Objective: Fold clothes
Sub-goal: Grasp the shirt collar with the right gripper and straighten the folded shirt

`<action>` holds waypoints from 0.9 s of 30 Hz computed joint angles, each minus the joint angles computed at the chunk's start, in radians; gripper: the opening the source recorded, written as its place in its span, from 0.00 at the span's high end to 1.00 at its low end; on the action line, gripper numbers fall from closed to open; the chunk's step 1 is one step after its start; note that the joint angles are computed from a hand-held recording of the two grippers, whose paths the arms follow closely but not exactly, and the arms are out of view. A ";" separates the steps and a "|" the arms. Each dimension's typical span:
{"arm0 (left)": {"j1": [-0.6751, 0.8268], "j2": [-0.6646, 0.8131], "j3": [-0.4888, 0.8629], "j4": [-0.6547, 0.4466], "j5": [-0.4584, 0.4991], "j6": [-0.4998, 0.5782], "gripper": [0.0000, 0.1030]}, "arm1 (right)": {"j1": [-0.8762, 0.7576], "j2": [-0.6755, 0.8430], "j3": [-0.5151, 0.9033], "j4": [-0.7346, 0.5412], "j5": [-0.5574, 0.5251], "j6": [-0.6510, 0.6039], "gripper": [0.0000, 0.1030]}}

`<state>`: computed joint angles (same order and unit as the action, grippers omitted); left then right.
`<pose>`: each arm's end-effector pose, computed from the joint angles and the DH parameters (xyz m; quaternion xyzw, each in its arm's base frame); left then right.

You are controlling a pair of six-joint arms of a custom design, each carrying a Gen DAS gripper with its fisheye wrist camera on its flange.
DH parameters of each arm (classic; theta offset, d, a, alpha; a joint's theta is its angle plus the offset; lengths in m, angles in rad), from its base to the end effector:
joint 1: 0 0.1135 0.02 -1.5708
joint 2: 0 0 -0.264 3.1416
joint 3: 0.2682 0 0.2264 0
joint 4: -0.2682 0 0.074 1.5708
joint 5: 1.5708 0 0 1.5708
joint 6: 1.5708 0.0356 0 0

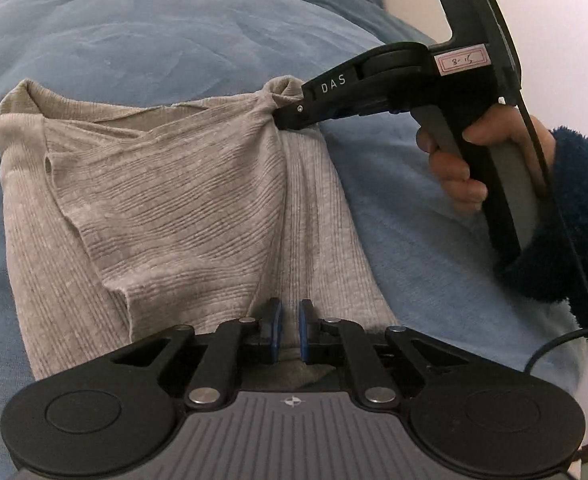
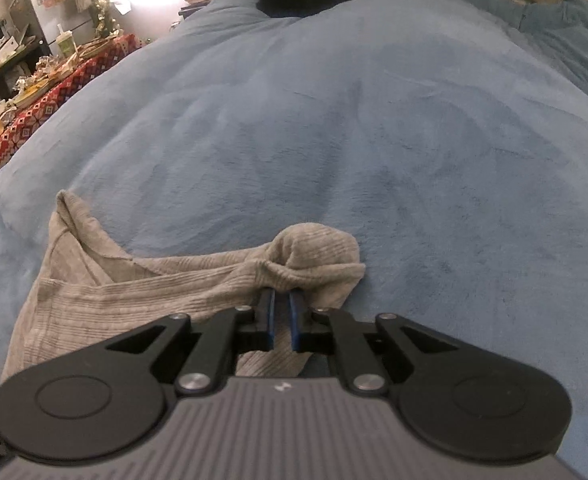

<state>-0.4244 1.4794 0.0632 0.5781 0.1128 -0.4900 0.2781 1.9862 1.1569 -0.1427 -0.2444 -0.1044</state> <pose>0.1459 -0.0703 0.0886 -0.0104 0.9323 -0.2051 0.2977 0.3625 0.1124 0.1449 -0.2156 0.9243 0.1414 0.2815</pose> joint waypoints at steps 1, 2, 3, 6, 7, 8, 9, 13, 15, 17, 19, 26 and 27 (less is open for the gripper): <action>0.013 -0.035 0.003 -0.035 0.014 0.003 0.92 | 0.001 -0.007 0.001 -0.008 0.001 0.001 0.94; 0.031 -0.072 0.003 -0.069 0.031 0.005 0.92 | 0.003 -0.020 -0.003 -0.013 0.005 0.002 0.94; 0.048 -0.111 0.004 -0.103 0.047 0.002 0.92 | 0.006 -0.043 -0.018 -0.014 0.009 0.006 0.93; 0.122 -0.276 0.007 -0.239 0.089 -0.008 0.93 | 0.001 -0.130 -0.072 -0.042 -0.014 0.006 0.89; 0.149 -0.332 0.010 -0.283 0.098 -0.013 0.93 | 0.004 -0.167 -0.101 -0.052 -0.015 0.008 0.89; 0.179 -0.384 0.016 -0.328 0.110 -0.015 0.92 | 0.005 -0.210 -0.132 -0.066 -0.021 0.009 0.89; 0.230 -0.421 0.026 -0.371 0.139 0.004 0.92 | 0.010 -0.245 -0.163 -0.070 -0.027 0.011 0.89; 0.400 -0.342 0.091 -0.390 0.184 0.096 0.92 | 0.055 -0.360 -0.260 -0.089 -0.022 0.068 0.89; 0.445 -0.235 0.105 -0.339 0.181 0.125 0.92 | 0.085 -0.415 -0.324 -0.078 -0.020 0.096 0.89; 0.476 -0.143 0.115 -0.299 0.176 0.142 0.93 | 0.120 -0.461 -0.383 -0.081 -0.004 0.111 0.89; 0.510 -0.100 0.105 -0.268 0.189 0.158 0.93 | 0.148 -0.501 -0.448 -0.088 0.018 0.115 0.89; 0.506 -0.103 0.094 -0.265 0.163 0.162 0.96 | 0.126 -0.627 -0.605 -0.097 0.041 0.080 0.93; 0.501 -0.119 0.094 -0.277 0.158 0.154 0.96 | 0.128 -0.642 -0.600 -0.117 0.047 0.076 0.93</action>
